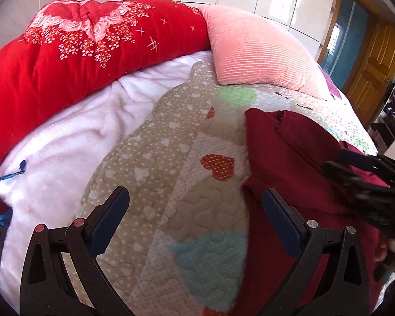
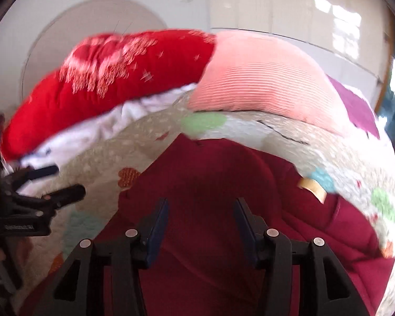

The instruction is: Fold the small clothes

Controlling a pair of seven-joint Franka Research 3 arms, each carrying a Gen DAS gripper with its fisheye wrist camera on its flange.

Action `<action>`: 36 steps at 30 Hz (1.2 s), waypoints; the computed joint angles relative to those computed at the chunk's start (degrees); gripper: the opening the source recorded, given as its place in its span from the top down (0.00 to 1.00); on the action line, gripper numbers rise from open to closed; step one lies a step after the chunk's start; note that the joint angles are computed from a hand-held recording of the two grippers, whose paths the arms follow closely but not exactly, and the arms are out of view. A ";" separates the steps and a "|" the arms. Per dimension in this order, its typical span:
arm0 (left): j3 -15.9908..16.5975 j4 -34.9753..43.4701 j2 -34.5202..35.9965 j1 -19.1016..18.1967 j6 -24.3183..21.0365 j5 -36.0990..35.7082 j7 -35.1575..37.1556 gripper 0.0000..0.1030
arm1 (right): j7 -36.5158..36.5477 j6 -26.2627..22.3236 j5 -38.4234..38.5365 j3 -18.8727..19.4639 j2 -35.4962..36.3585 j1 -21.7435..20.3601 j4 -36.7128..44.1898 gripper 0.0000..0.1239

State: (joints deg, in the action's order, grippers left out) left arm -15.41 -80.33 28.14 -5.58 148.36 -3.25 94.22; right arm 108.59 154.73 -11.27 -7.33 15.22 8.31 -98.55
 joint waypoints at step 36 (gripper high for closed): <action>2.72 10.91 6.74 -8.87 -2.77 10.28 -7.47 0.02 | 22.50 -4.28 0.53 -4.66 -16.10 -13.35 -19.26 0.83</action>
